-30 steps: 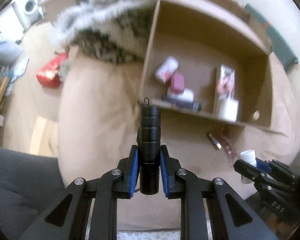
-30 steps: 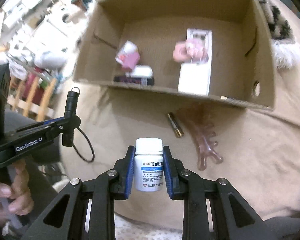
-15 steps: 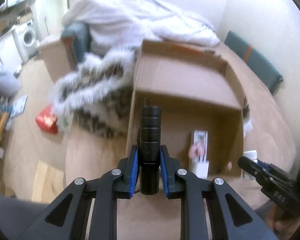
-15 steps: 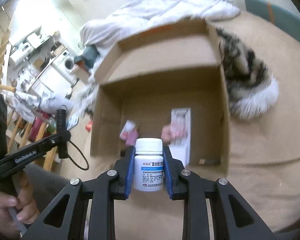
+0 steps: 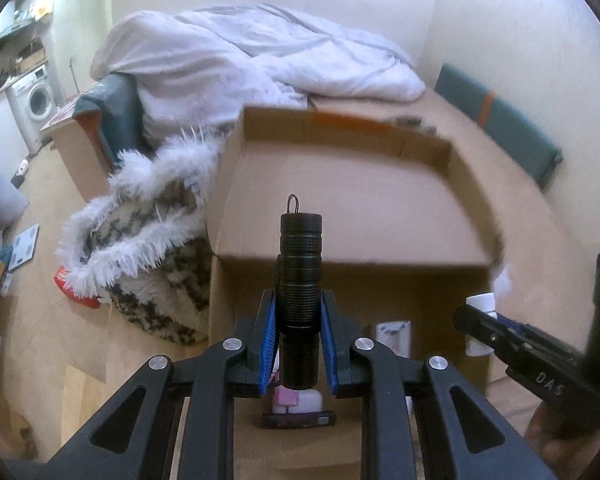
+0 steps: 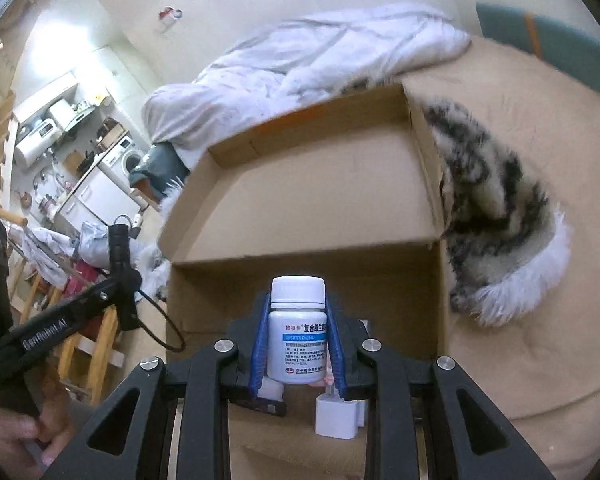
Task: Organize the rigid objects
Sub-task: 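Carry the black flashlight and pill bottle into the box with both grippers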
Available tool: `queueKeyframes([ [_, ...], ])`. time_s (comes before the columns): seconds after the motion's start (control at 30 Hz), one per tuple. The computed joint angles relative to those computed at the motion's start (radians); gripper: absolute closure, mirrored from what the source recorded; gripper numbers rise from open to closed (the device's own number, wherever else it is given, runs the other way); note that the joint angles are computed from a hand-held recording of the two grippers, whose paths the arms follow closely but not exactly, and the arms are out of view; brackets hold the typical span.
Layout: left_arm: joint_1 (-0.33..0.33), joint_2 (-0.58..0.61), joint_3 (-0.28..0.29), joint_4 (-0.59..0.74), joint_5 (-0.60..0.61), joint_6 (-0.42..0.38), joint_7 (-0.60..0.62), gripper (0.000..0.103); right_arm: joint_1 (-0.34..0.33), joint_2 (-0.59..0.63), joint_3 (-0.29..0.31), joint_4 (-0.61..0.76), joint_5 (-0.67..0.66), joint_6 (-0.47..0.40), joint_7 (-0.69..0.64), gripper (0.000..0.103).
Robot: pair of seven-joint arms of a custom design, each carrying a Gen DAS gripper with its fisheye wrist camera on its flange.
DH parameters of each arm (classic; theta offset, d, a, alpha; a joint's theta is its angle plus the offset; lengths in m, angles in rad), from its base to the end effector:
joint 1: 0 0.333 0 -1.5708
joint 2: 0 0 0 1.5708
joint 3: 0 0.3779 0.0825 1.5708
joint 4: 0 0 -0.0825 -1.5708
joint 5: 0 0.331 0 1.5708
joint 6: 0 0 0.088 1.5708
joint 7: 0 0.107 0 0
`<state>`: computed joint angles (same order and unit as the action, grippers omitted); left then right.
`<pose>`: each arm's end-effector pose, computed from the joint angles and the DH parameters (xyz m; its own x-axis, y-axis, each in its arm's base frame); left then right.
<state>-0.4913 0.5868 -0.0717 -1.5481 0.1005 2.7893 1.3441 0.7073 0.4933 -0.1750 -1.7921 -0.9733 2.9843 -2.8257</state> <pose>0.6278 -0.3850 0.4642 -0.4103 -0.9072 0.0927 -0.7479 0.2766 -0.6035 0.5368 0.4083 0.4229 -0.1945 -0.8726 -0.4481 -0.6991 0.4438 -0.5607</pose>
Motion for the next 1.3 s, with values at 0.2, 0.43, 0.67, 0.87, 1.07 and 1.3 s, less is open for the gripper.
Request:
queueKeyframes([
  [0.2,-0.006,0.093,-0.007,0.050,-0.008,-0.100,0.009,0.084,-0.075,0.075,0.126,0.034,0.206,-0.072,-0.200,0.075],
  [0.43,-0.040,0.131,0.043,0.074,0.052,-0.150,-0.065,0.084,-0.123,0.151,0.204,0.116,0.401,-0.128,-0.435,0.075],
  [0.67,-0.043,0.150,0.045,0.097,0.084,-0.184,-0.093,0.084,-0.126,0.188,0.226,0.163,0.548,-0.200,-0.579,0.075],
  [0.87,-0.057,0.145,0.060,0.087,0.125,-0.185,-0.119,0.084,-0.136,0.217,0.241,0.196,0.651,-0.223,-0.646,0.075],
  [1.07,-0.051,0.148,0.045,0.091,0.134,-0.197,-0.121,0.084,-0.132,0.234,0.237,0.208,0.705,-0.202,-0.676,0.075],
  [1.3,-0.057,0.145,0.050,0.082,0.146,-0.188,-0.132,0.084,-0.120,0.207,0.207,0.125,0.715,-0.096,-0.647,0.074],
])
